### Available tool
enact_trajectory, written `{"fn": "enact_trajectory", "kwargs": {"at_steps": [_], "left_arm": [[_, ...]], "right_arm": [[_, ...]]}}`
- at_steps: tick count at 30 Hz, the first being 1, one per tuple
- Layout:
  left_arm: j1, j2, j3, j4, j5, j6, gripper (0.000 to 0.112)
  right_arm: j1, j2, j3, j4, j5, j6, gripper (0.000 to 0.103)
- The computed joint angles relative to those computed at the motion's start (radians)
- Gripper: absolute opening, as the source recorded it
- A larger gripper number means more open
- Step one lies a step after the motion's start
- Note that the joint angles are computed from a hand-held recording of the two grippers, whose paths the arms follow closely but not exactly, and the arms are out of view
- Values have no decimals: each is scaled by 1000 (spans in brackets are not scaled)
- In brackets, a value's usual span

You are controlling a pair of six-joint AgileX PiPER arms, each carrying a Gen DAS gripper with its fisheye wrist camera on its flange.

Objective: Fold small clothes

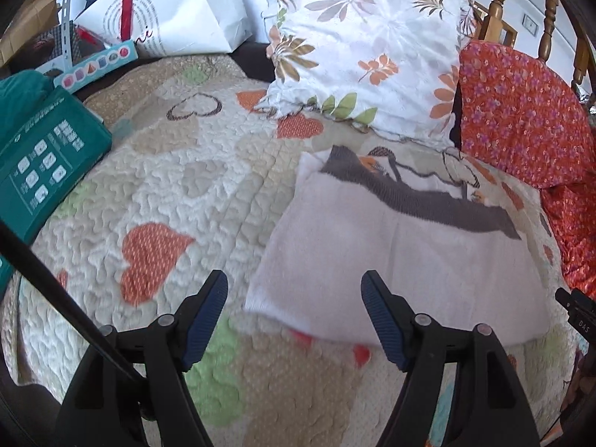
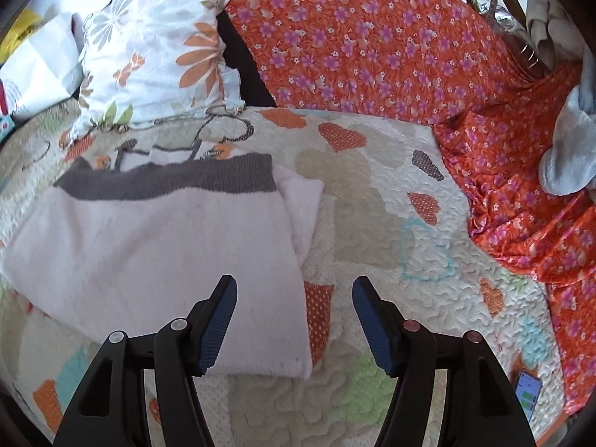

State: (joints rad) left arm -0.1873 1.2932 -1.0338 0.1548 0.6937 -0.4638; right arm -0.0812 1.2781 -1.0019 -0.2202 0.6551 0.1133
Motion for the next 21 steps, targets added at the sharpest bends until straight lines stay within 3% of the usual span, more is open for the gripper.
{"fn": "enact_trajectory", "kwargs": {"at_steps": [6, 13, 17, 21], "left_arm": [[74, 45, -3, -93, 5, 80, 74], [271, 207, -86, -404, 43, 313, 75], [325, 290, -129, -537, 46, 412, 77], [350, 348, -147, -714, 52, 576, 82]], "right_arm": [[-24, 26, -12, 90, 12, -61, 71], [-322, 193, -104, 607, 142, -431, 73], [-494, 310, -138, 901, 260, -616, 73], [-580, 416, -143, 1134, 375, -774, 73]]}}
